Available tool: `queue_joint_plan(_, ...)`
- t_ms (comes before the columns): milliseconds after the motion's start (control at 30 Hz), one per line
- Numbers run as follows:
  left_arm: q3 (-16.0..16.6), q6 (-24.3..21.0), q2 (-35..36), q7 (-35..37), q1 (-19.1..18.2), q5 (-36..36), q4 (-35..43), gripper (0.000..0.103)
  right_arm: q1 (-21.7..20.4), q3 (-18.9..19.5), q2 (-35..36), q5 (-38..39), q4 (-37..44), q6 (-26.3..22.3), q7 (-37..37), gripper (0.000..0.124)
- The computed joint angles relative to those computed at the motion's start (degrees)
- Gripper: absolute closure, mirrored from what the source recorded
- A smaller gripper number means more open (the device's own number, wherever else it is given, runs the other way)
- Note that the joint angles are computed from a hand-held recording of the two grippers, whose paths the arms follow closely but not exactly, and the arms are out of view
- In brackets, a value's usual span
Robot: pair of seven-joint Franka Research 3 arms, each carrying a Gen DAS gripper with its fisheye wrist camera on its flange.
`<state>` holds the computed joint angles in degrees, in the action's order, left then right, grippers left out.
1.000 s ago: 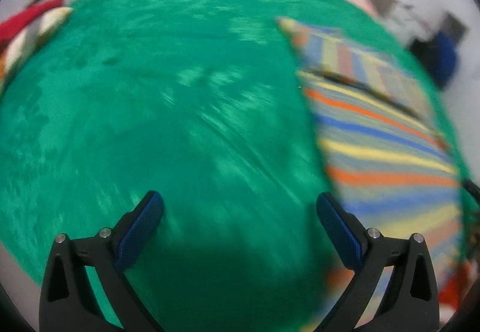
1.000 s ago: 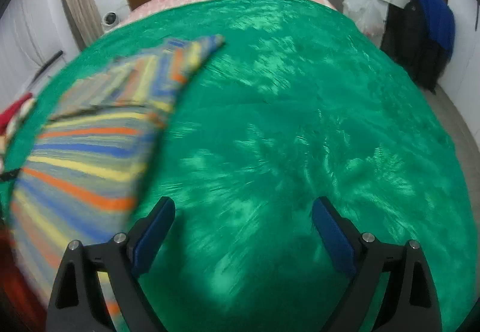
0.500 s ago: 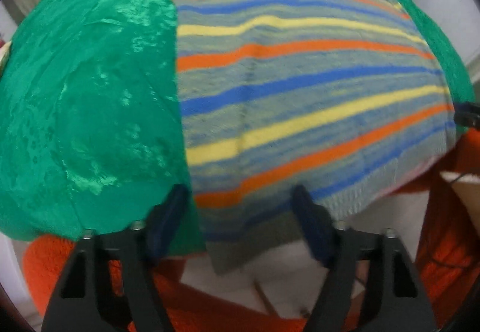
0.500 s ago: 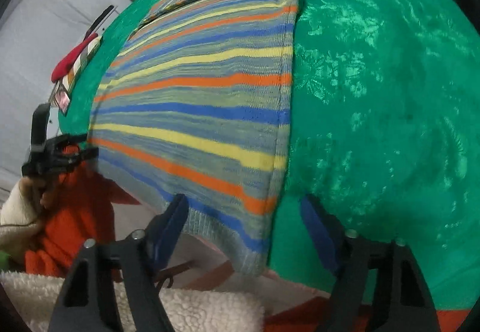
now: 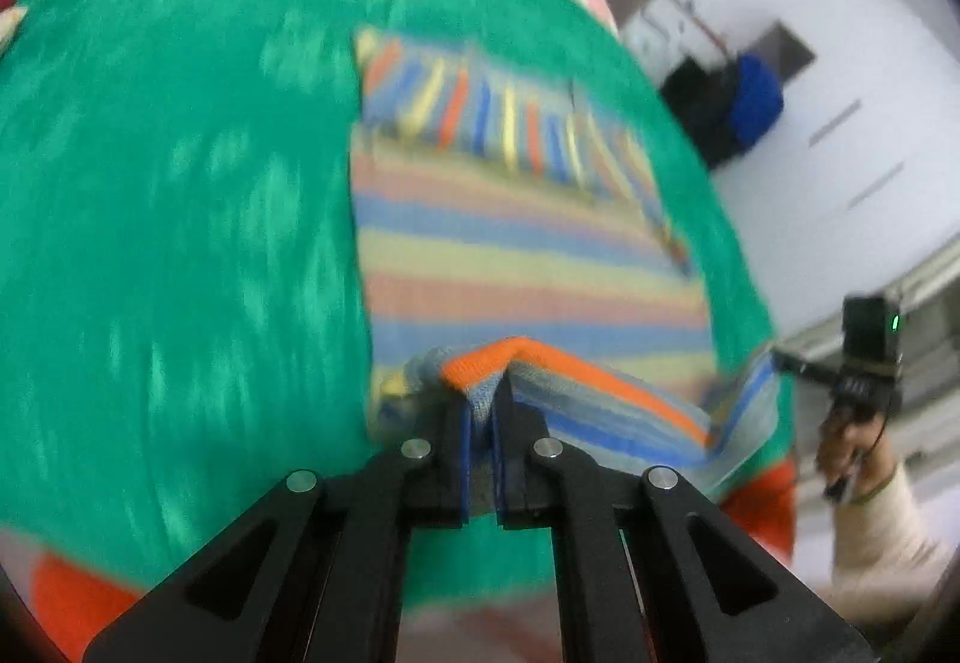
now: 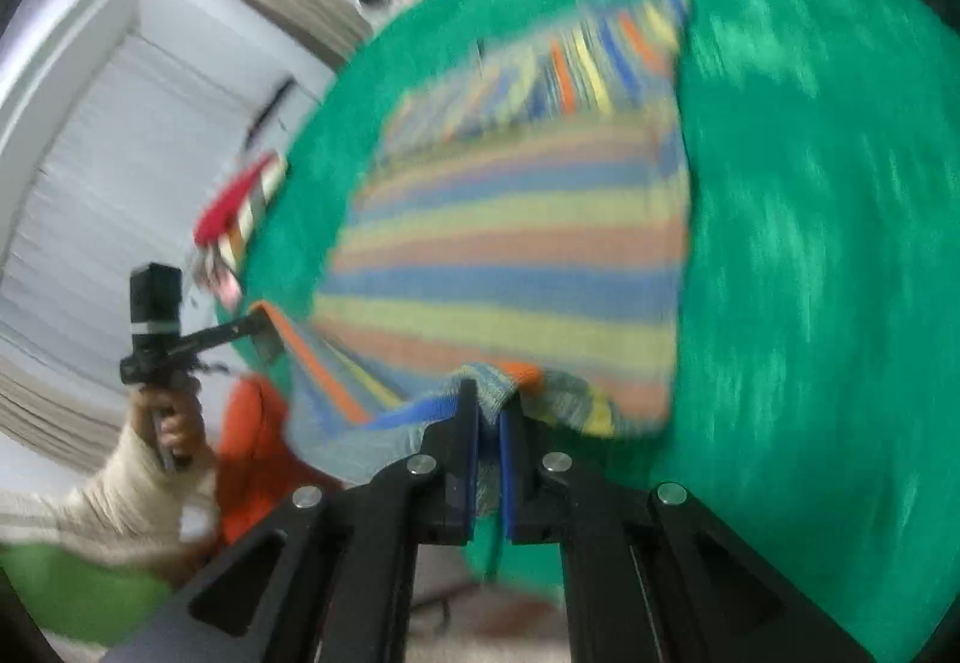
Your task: Fold small clothes
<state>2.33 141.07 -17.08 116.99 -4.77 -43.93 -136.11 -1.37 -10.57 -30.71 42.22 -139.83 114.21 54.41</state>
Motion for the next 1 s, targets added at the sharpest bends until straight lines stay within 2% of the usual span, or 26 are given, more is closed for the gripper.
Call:
queue_joint_plan(100,-0.9,2.8,10.8,-1.0,0.9,1.5,11.0,0.1,2.3,0.8,10.7,3.7,8.7,7.6,-2.8,0.118)
queue_joint_plan(167,-2.4,3.4,17.7,-2.8,2.5,3.4,18.7,0.1,1.7,2.0,17.7,5.5,15.0,9.5,-3.2,0.118)
queue_joint_plan(200,-3.5,4.7,22.5,-5.8,3.1,6.7,23.7,0.1,2.9,1.5,22.7,6.7,19.4,12.5,-3.0,0.118)
queue_joint_plan(267,-5.1,5.6,30.4,-12.5,3.7,12.8,32.6,0.097,1.8,2.2,30.5,7.9,27.2,13.5,-2.4,0.118)
queue_joint_plan(300,-4.4,5.1,33.8,-14.5,3.1,14.2,36.6,0.096,1.1,2.6,34.8,9.0,31.4,13.6,-1.7,0.118)
queue_joint_plan(333,-4.8,4.6,38.0,-18.6,3.8,16.8,41.6,0.089,-0.7,4.4,39.8,12.0,35.9,14.6,-0.8,0.117)
queue_joint_plan(367,-3.5,3.6,41.6,-22.6,3.1,18.2,46.1,0.076,-0.7,4.3,43.1,13.1,39.3,14.4,0.2,0.116)
queue_joint_plan(400,-3.6,3.5,43.8,-26.1,3.6,20.0,48.6,0.071,-1.0,4.7,46.1,12.8,41.9,16.9,2.9,0.112)
queue_joint_plan(433,-2.4,2.7,44.0,-29.0,3.2,21.3,49.1,0.067,-0.9,5.0,47.6,12.0,42.6,20.3,5.8,0.103)
queue_joint_plan(500,-4.8,6.5,41.1,-26.3,5.4,20.4,44.8,0.064,-2.3,5.8,48.1,11.9,42.3,22.8,9.2,0.1)
queue_joint_plan(567,-6.9,10.2,36.4,-21.8,7.1,21.6,38.9,0.049,-4.6,7.4,45.3,13.8,39.8,22.5,5.7,0.1)
queue_joint_plan(600,-7.1,11.1,33.1,-19.0,7.0,22.8,35.1,0.046,-5.5,8.0,43.4,14.1,38.6,21.0,2.5,0.1)
queue_joint_plan(667,-11.1,9.3,30.7,-13.3,10.1,21.3,33.1,0.042,-5.1,7.9,41.4,7.2,39.2,14.7,0.5,0.1)
queue_joint_plan(733,-14.0,3.2,30.1,-6.5,11.9,17.9,33.6,0.041,-4.7,8.2,43.0,2.4,43.3,4.3,1.0,0.1)
queue_joint_plan(767,-14.1,1.9,30.0,-5.6,11.8,17.7,33.7,0.041,-3.8,7.8,45.0,0.4,46.2,-0.2,2.2,0.099)
queue_joint_plan(800,-14.1,1.2,30.4,-5.4,11.1,18.3,33.9,0.041,-3.4,8.9,48.8,-2.7,51.1,-5.0,4.7,0.098)
queue_joint_plan(833,-13.9,1.4,30.6,-5.7,10.2,19.7,33.7,0.041,-2.5,8.8,52.1,-4.5,55.0,-6.6,6.8,0.098)
queue_joint_plan(867,-13.6,1.8,30.6,-6.5,9.5,21.1,33.3,0.041,-2.9,10.8,56.2,-7.6,59.7,-7.8,9.9,0.098)
queue_joint_plan(900,-13.4,1.9,30.6,-7.4,9.0,22.3,33.1,0.041,-2.6,12.4,60.6,-10.7,64.5,-5.8,13.5,0.098)
queue_joint_plan(933,-13.4,0.9,30.7,-7.8,9.0,22.3,33.1,0.041,-1.3,12.0,63.6,-9.8,67.6,-0.6,15.0,0.098)
queue_joint_plan(967,-13.5,-0.3,30.5,-7.5,9.4,21.5,33.2,0.04,1.1,9.8,64.6,-8.5,68.6,4.2,14.2,0.098)
queue_joint_plan(1000,-13.7,-1.0,30.1,-7.1,9.5,20.5,32.8,0.038,4.6,5.5,65.2,-3.1,68.6,12.1,13.1,0.097)
